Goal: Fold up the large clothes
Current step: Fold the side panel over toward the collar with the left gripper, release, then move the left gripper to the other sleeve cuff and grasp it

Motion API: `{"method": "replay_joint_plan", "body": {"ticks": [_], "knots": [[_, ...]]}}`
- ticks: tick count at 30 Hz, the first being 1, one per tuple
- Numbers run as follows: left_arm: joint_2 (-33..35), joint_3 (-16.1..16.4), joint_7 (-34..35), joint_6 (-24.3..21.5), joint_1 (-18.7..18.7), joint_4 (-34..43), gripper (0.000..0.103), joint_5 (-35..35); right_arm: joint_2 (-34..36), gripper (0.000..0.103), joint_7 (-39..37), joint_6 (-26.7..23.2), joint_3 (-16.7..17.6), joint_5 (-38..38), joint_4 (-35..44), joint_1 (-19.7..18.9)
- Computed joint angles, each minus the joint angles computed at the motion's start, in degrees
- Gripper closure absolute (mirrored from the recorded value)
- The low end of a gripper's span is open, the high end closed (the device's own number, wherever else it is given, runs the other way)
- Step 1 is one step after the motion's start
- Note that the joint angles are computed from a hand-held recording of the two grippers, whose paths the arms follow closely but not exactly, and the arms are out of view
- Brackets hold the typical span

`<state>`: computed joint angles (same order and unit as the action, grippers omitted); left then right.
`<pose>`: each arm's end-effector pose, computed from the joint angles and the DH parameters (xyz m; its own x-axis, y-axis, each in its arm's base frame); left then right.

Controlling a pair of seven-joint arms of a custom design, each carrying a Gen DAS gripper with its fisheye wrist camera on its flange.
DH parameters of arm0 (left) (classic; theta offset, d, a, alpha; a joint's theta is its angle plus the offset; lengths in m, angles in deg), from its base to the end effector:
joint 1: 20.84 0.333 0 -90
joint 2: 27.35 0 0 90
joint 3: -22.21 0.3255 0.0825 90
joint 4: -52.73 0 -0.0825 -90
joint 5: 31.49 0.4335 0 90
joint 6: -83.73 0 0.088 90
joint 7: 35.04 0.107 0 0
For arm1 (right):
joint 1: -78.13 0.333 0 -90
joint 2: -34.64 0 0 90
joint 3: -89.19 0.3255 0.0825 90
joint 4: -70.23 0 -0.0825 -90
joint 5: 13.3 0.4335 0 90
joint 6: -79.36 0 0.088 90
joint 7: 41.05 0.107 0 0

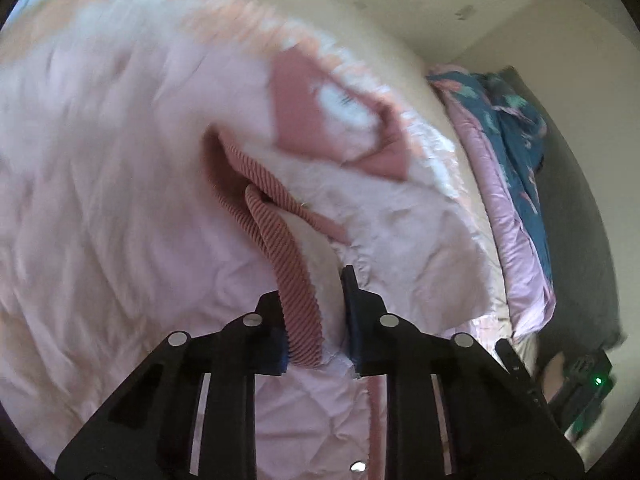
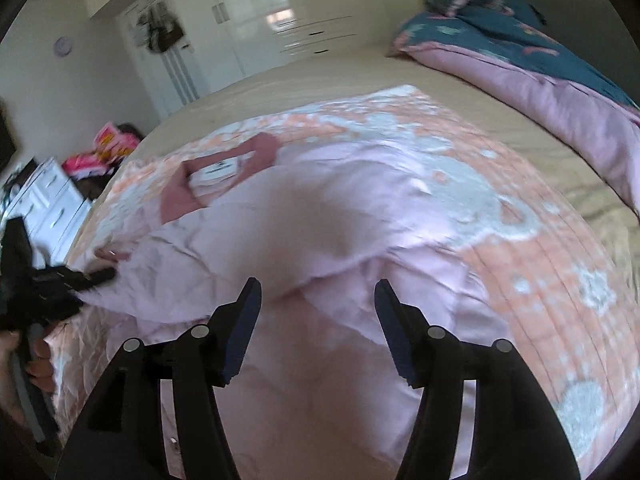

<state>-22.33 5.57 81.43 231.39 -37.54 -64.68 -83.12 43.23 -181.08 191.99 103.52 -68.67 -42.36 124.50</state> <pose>0.5455 -0.3393 0.4244 -0.4196 -0.7264 0.5443 -0.8832 0.1884 -0.4294 0.3579 0.5204 0.3946 -0.5883 -0.7755 -0.2291 -0.4530 0.5508 -0.7010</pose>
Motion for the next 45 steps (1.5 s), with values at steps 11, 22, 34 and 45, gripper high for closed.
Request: {"method": "replay_joint_plan", "body": {"ticks": [11, 22, 34, 45], "knots": [[-4.0, 1.6, 7.0, 8.9, -0.7, 2.0, 0.091, -0.4, -3.0, 0.039, -2.7, -1.9, 0.4, -1.7, -0.8, -1.7], [2.1, 1.9, -5.0, 10.1, 1.4, -1.1, 0.091, 14.9, 2.4, 0.035, -18.6, 7.2, -2.8, 5.4, 2.5, -6.1], [1.3, 1.8, -10.0, 9.1, 1.7, -2.9, 0.081, 24.5, 4.6, 0.030, -18.4, 12.7, -4.8, 11.5, 2.2, -6.4], [-5.6, 2.8, -11.6, 8.6, 2.0, -7.7, 0.016, 25.1, 3.2, 0.013, -13.5, 6.1, -2.9, 3.1, 7.3, -2.4]]}}
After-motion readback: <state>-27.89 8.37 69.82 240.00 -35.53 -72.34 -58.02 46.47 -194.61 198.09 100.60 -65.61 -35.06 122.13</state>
